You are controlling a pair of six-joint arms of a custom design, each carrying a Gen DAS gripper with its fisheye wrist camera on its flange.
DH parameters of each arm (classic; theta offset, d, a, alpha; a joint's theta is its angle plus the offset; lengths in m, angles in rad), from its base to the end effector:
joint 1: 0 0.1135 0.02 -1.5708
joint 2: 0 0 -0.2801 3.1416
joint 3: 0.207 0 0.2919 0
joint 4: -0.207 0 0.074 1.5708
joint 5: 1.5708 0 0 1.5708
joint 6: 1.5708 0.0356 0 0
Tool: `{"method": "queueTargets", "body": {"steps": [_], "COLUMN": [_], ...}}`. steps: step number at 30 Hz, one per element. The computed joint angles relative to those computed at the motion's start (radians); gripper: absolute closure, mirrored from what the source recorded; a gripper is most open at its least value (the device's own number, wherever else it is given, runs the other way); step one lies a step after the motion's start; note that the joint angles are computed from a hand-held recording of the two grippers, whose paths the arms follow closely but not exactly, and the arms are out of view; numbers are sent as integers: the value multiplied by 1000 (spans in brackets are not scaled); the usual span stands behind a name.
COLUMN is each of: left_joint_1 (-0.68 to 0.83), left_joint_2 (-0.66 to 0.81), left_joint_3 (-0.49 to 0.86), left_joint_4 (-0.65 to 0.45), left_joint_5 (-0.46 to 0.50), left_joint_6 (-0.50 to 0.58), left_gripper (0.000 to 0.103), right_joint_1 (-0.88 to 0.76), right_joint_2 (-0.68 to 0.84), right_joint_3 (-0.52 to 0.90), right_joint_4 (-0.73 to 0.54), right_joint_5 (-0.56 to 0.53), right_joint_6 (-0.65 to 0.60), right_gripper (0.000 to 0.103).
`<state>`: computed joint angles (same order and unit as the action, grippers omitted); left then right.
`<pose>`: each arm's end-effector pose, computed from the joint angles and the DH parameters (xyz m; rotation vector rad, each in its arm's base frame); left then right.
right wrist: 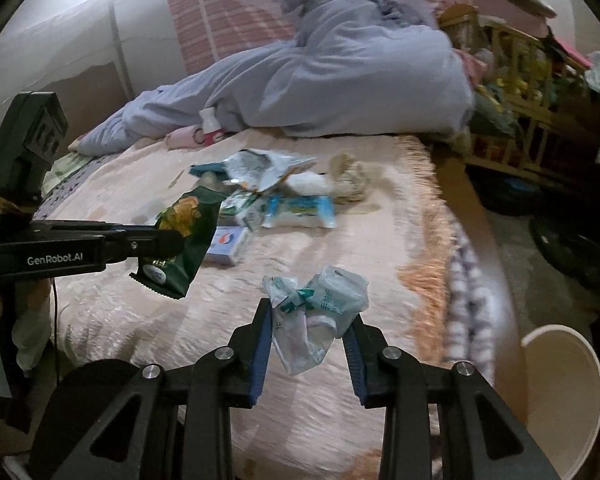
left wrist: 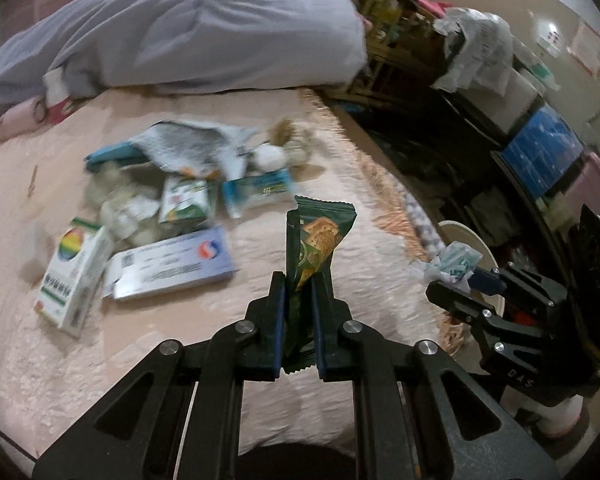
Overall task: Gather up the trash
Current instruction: 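Carry both items over the bucket and open both grippers to drop them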
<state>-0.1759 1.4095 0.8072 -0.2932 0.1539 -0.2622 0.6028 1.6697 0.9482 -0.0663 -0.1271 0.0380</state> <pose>0.3069 -0.0601 0.1923 -0.0400 2.4895 -0.3772 0.3095 0.2185 0.1711 -0.7286 2.2851 0.4565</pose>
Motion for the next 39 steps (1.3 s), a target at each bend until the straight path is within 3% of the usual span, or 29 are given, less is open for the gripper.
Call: {"method": "queueTargets", "body": {"steps": [11, 19, 33, 39], "left_joint_1": [-178, -294, -440, -463], "left_joint_2": [163, 348, 674, 755], "left_joint_3": [203, 416, 793, 888], "left_joint_4": [-43, -90, -195, -204], "left_joint_5": [-68, -39, -1, 8], "left_joint_6": [8, -1, -58, -75], "left_gripper": [94, 94, 94, 94], "right_joint_1": [-179, -353, -593, -639], "right_joint_2": [-128, -184, -90, -43], "right_joint_3": [-111, -168, -187, -184], "right_joint_4": [-22, -42, -12, 17], "right_joint_5": [0, -21, -81, -79], "right_joint_6": [-33, -64, -69, -63], "right_gripper": [71, 71, 71, 70]}}
